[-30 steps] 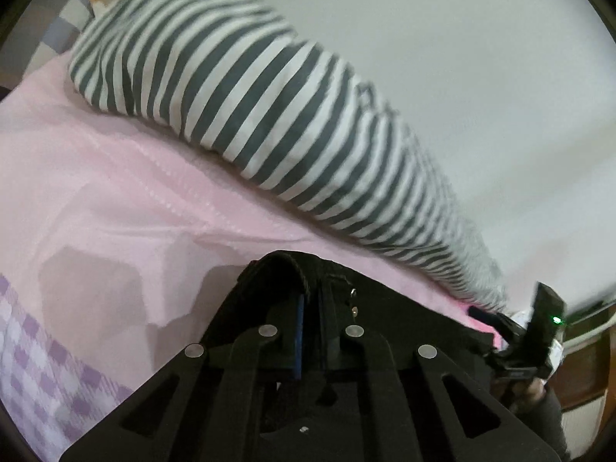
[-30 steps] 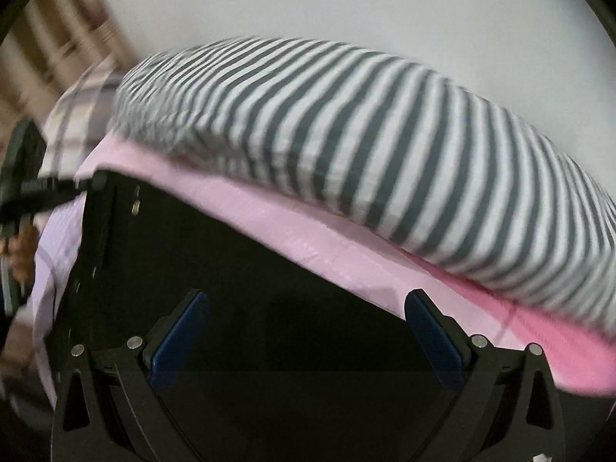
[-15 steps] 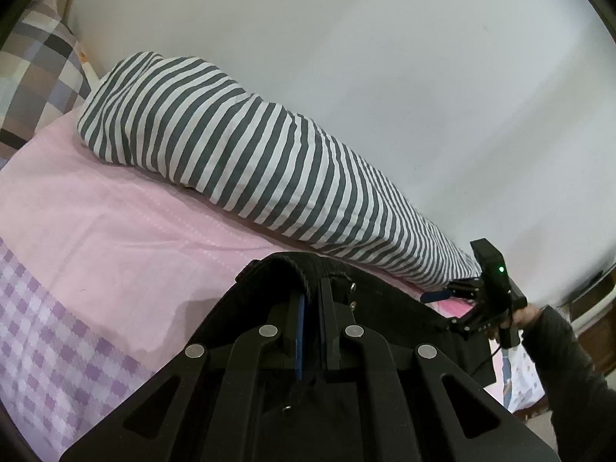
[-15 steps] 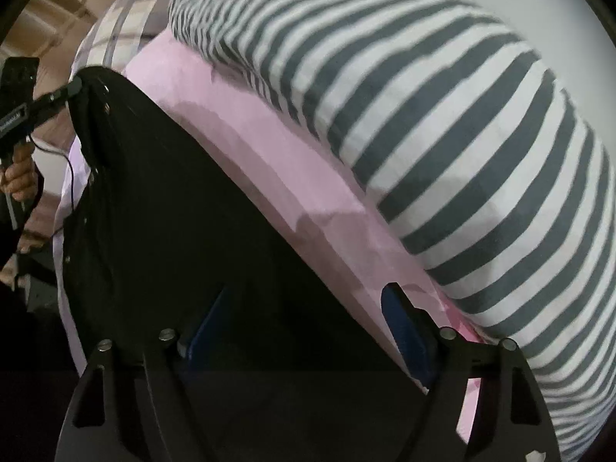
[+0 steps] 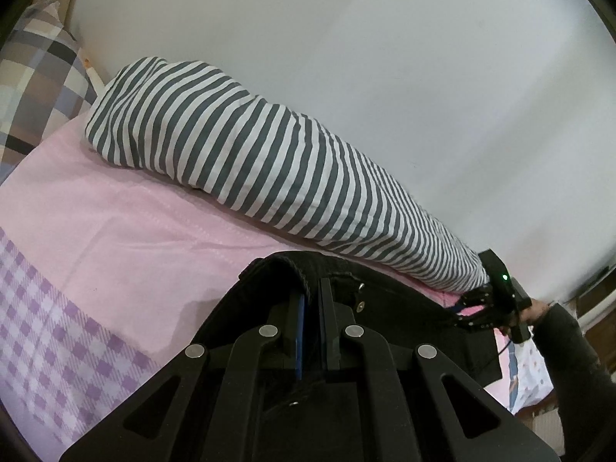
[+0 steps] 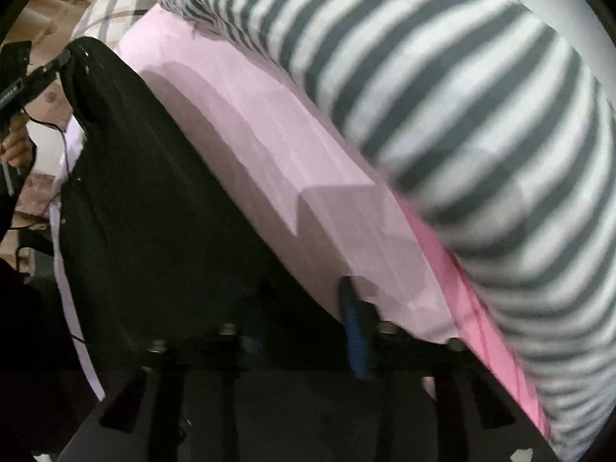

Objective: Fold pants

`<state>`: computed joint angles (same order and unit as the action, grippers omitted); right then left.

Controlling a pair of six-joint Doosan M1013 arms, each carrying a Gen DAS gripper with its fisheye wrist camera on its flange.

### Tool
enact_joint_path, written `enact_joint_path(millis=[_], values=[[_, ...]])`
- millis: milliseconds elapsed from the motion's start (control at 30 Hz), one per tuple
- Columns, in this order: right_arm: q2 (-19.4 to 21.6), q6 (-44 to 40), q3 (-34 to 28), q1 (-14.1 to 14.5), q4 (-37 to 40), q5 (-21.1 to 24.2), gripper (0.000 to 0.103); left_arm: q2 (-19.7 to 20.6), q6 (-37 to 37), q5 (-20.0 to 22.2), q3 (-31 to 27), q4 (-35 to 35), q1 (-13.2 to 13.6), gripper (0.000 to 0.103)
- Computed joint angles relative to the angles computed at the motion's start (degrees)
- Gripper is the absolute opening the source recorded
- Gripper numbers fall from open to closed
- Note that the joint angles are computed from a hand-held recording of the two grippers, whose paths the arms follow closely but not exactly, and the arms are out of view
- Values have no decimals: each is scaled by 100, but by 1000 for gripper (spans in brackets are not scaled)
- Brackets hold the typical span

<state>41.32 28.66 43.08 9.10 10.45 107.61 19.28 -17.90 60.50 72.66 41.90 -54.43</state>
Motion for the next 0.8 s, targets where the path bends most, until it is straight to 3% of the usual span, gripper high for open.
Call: enact_joint_path(millis=[167,267,500,633,800], values=[[-547,70,698,-74,-26,-935,11,72,262,257,-113,-51,-9,6],[-1101,164,1362,-113,51,-1874,10,87,443,394,-153,-24,-49,6],[-2300,634,2743,-275,239,-3396,10,78,853,758,-263,173,-336,6],[-2857,860,3412,-414,255,-3908,10,39,1094,887,-275,169,-565,6],[-3315,1182,4072,-700,443,-3919,9,11,1299,1027,-231,-109,-837,7]])
